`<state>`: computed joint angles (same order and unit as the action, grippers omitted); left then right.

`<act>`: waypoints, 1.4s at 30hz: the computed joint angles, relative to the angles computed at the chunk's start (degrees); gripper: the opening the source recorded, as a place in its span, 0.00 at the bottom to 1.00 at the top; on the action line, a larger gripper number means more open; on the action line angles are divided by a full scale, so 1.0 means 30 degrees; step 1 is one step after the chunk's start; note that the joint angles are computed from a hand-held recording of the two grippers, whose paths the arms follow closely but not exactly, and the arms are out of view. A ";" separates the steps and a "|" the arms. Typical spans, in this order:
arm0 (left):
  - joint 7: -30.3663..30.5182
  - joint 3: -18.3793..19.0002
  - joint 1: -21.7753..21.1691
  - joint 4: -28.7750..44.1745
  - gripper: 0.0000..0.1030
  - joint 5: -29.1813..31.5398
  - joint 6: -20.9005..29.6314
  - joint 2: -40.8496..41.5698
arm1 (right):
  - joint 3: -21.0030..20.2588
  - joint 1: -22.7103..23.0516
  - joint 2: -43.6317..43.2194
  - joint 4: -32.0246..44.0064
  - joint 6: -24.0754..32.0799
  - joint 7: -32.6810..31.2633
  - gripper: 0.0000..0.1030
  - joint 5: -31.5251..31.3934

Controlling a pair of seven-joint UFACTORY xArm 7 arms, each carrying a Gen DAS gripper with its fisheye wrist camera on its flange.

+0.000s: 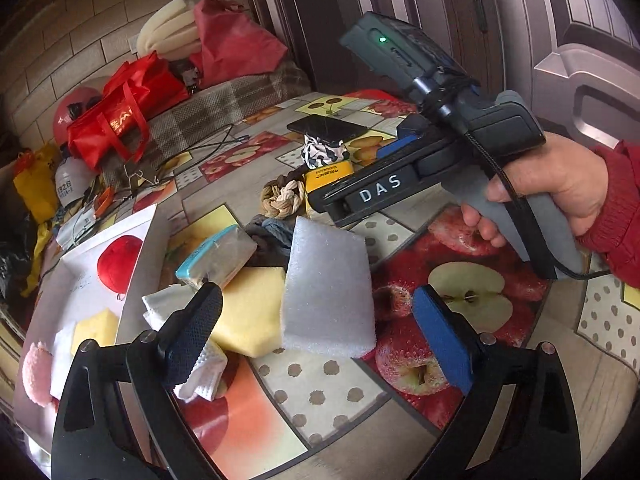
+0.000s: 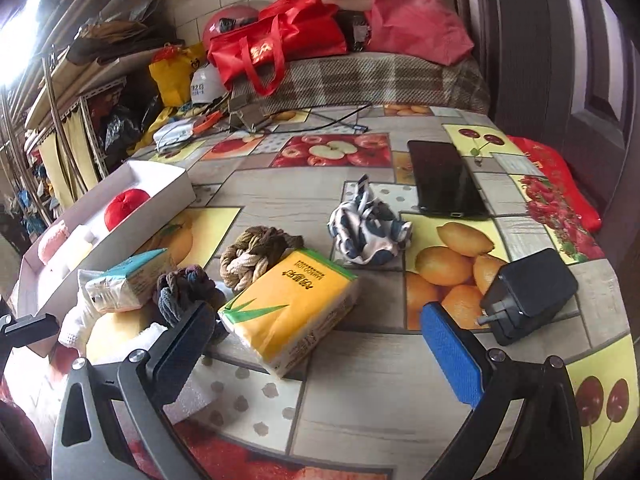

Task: Organize soft objects
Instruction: 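Grasp a second white foam block with the left tool while the right tool grasps the yellow tissue pack, then carry the foam block with the left tool while the right tool carries the tissue pack toward the box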

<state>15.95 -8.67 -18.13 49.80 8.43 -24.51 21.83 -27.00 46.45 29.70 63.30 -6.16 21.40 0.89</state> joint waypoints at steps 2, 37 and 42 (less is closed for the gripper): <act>0.1299 0.1364 -0.1821 0.0602 0.89 -0.1568 0.0449 0.0362 | 0.0775 -0.0794 0.0511 0.1352 0.2179 -0.0142 0.98 -0.0414; -0.2470 0.0587 0.0834 -0.1852 0.51 -0.1918 -0.7374 0.0088 | -0.5912 0.9053 0.1949 -0.3124 -0.9572 -0.6316 0.55 1.1807; -0.2976 0.0721 0.0947 -0.2310 0.51 -0.2175 -0.8120 -0.0016 | -0.4690 0.8595 0.1653 -0.2940 -1.0127 -0.7498 0.55 1.2666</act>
